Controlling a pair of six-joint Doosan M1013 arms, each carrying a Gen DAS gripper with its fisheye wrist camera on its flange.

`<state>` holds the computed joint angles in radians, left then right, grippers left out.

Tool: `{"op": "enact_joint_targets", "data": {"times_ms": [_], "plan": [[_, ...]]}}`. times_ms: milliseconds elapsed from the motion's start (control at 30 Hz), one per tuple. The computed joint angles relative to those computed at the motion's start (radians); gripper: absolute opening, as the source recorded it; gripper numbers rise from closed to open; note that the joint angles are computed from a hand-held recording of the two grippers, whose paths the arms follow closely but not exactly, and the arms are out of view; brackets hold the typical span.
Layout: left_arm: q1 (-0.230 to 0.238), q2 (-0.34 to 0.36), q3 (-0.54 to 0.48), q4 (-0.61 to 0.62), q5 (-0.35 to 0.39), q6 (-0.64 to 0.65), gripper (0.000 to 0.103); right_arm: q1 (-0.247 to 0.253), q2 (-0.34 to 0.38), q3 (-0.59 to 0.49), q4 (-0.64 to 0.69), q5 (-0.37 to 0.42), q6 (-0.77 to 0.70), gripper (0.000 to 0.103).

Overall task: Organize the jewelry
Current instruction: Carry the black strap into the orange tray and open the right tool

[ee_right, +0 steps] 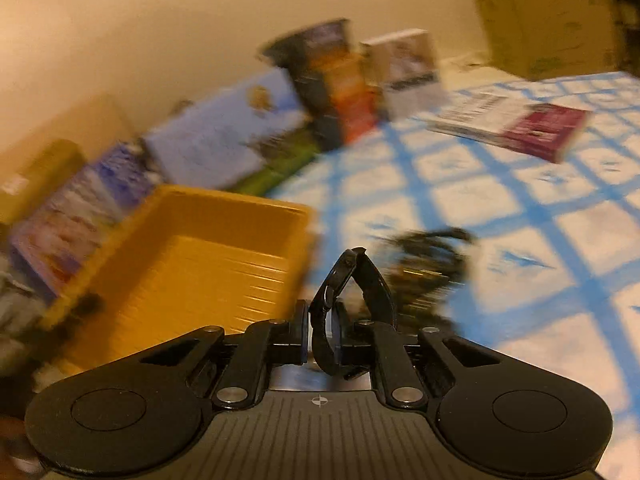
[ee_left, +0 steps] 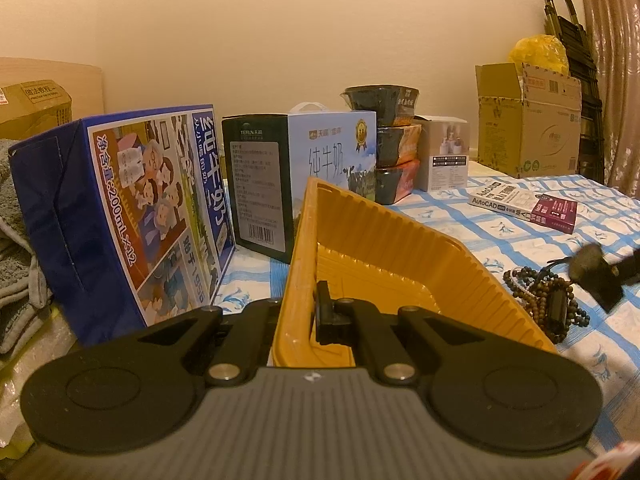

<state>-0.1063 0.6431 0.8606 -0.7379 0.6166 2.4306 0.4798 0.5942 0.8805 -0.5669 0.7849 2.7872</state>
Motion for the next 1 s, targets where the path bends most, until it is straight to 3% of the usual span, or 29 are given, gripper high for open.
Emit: {"op": "enact_joint_targets", "data": {"times_ms": [100,233,333,467,567,667,800,1000], "plan": [[0.0,0.0,0.0,-0.004,0.0,0.006,0.003,-0.001,0.035,-0.062,0.074,-0.052,-0.088,0.011],[-0.001,0.0,0.0,-0.005,0.001,0.008,0.003,0.0,0.099,-0.156,0.185,-0.051,-0.205,0.011],[0.0,0.001,-0.003,-0.003,0.006,0.005,0.003,-0.002,0.138,-0.203,0.246,-0.025,-0.246,0.011],[0.001,0.0,-0.002,-0.012,0.008,0.017,0.004,0.008,0.178,-0.256,0.215,0.052,-0.245,0.012],[0.0,0.001,-0.002,-0.014,0.009,0.012,0.004,0.007,0.175,-0.245,0.226,0.04,-0.258,0.018],[0.001,0.002,-0.005,-0.007,0.014,-0.003,0.004,0.013,0.148,-0.199,0.178,0.005,-0.236,0.054],[0.0,-0.001,0.0,-0.011,0.008,0.002,0.004,0.015,0.105,-0.142,0.154,-0.02,-0.198,0.056],[-0.001,-0.003,0.003,-0.009,0.004,0.0,0.004,0.026,0.054,-0.08,0.085,0.113,-0.138,0.056]]}}
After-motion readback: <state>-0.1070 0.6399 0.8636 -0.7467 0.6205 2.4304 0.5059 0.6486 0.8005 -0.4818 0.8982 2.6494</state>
